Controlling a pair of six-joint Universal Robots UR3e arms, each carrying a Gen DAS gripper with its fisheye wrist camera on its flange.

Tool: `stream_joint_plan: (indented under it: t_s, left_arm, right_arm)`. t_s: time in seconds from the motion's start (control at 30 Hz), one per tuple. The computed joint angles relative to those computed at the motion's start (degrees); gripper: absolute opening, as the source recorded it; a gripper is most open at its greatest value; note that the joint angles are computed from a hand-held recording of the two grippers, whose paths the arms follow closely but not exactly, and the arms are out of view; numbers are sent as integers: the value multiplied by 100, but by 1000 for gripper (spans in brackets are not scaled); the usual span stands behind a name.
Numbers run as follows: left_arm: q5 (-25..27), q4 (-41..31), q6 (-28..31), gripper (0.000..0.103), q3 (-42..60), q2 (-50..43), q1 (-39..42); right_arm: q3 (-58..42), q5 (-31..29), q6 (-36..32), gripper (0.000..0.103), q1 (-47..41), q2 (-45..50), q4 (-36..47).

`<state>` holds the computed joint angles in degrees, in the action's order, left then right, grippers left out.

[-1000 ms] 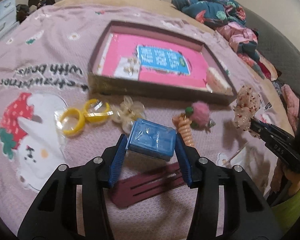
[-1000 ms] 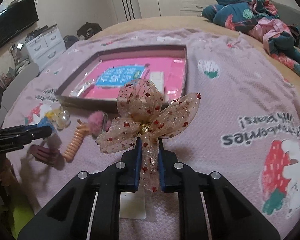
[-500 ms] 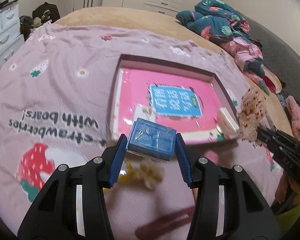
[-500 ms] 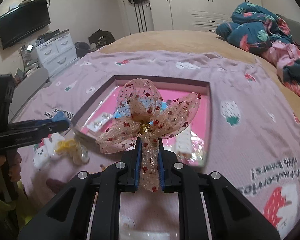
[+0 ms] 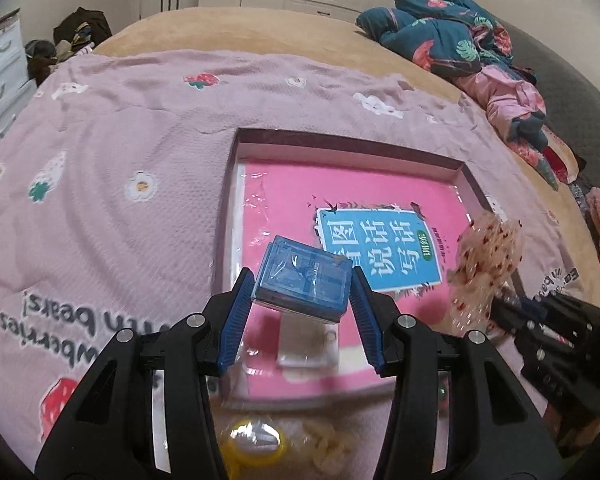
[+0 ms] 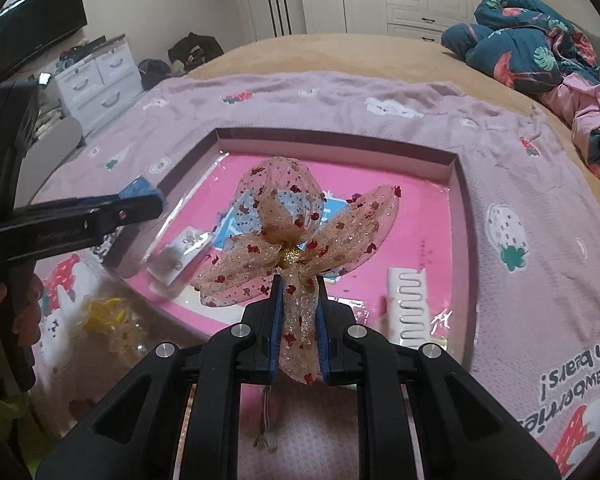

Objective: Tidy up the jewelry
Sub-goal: 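Carry the blue box and tulle bow into the tray and release both, then withdraw both tools from the tray back over the bed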

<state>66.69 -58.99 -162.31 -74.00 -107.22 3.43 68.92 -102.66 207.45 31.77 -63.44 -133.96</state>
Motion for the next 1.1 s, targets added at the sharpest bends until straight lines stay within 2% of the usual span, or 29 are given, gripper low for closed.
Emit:
stream_joint_plan:
  t_s: [0.3, 0.47, 0.5, 0.57, 0.63, 0.67, 0.77, 0.83, 1.1]
  left_arm:
    - [156, -89, -129, 41, 536, -642, -186]
    - [206, -30, -96, 41, 491, -667, -200]
    - [205, -54, -83, 41, 500, -670, -199]
    - [190, -74, -54, 41, 488, -652, -179]
    - [153, -75, -45, 41, 448, -619, -147]
    - [143, -85, -40, 41, 434, -603, -133]
    - [128, -29, -4, 51, 292, -463, -88]
    - [109, 8, 28, 53, 200, -344, -63]
    - [-171, -13, 64, 65, -347, 404, 290]
  right_arm:
    - [-190, 43, 125, 17, -52, 320, 118]
    - [-103, 23, 212, 23, -72, 311, 104]
    - [-54, 29, 236, 28, -77, 289, 81]
    - [23, 22, 278, 31, -68, 245, 44]
    - [90, 8, 290, 45, -52, 180, 31]
    - [130, -48, 316, 47, -21, 131, 23]
    - [425, -216, 367, 54, 69, -148, -104]
    - [621, -331, 413, 60, 112, -335, -150]
    - [1254, -706, 604, 65, 318, -1122, -138]
